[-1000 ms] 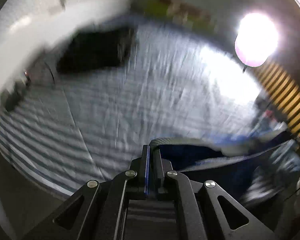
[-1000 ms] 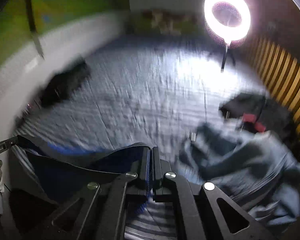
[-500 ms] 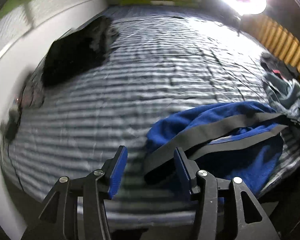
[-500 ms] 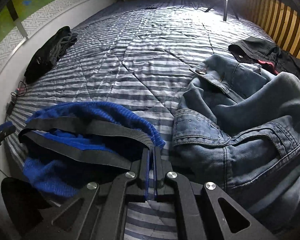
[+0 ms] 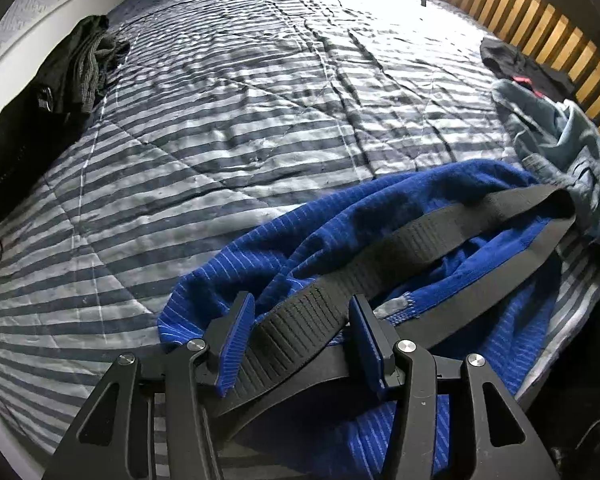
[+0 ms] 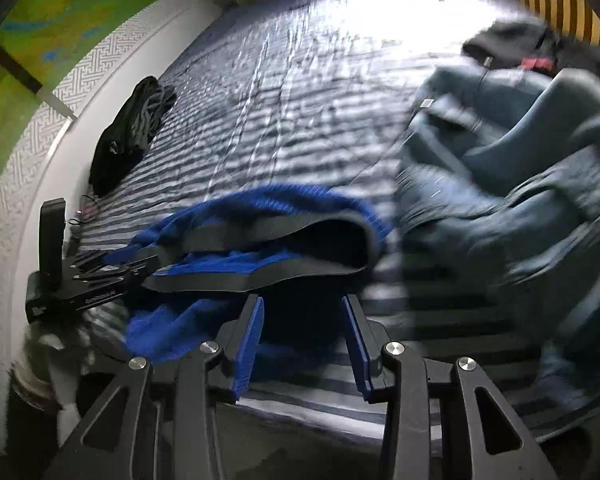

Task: Organize objects
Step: 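Lift the blue shorts by the waistband with both tools, stretching it between them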

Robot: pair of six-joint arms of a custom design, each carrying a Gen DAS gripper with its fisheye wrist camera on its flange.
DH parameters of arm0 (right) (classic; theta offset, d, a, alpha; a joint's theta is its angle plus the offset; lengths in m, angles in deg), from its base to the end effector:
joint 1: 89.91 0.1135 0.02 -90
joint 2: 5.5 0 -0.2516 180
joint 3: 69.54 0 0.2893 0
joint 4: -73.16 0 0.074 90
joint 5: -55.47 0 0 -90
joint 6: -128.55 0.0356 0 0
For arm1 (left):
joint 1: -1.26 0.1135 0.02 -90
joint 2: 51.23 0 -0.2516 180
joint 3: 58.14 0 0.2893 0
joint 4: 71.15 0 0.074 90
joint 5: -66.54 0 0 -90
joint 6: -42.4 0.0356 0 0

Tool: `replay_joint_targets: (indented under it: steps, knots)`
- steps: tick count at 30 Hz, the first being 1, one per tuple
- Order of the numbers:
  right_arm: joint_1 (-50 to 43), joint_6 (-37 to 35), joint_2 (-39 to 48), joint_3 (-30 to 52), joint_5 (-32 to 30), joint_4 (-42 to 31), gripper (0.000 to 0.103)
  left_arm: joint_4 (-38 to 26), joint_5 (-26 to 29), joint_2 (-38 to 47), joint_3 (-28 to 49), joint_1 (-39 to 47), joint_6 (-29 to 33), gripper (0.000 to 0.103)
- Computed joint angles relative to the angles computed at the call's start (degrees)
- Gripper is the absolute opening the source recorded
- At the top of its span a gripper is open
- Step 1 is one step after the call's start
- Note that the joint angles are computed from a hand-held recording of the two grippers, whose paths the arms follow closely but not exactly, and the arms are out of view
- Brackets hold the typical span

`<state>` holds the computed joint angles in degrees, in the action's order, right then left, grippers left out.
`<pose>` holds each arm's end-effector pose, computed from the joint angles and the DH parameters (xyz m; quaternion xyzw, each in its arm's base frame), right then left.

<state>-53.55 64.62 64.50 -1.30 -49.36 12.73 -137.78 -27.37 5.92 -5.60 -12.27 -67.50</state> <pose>0.2150 0.1696 0.2451 -0.1172 0.9559 0.2306 0.1389 0.2019 -0.0461 0.1979 -0.0603 0.9842 -0.0146 0.1657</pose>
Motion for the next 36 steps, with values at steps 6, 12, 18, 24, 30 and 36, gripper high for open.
replay_joint_targets:
  steps: [6,12,18,24,30,36]
  knots:
    - [0.6,6.4,10.1,2.1,-4.0,7.1,0.031,-0.5,2.1,-1.3,-0.2,3.2,-0.7,0.012]
    - [0.6,3.9,9.0,2.5,-1.9,5.7,0.003,-3.7,7.1,-9.5,0.7,11.7,1.1,0.008]
    - [0.2,-2.7,1.1,4.1,5.0,-1.8,0.002,-11.8,14.0,-16.8,5.7,26.1,8.0,0.006]
    - [0.7,-7.7,-0.3,7.2,12.7,-4.8,0.002,-17.4,20.0,-16.2,7.0,39.1,18.2,0.009]
    - [1.9,-7.5,6.3,7.6,15.0,-2.4,0.002,-15.9,17.6,-17.8,2.2,38.0,18.2,0.034]
    - [-0.6,-8.7,9.1,8.0,14.1,-1.8,0.002,-17.3,16.7,-21.7,1.7,36.1,20.4,0.058]
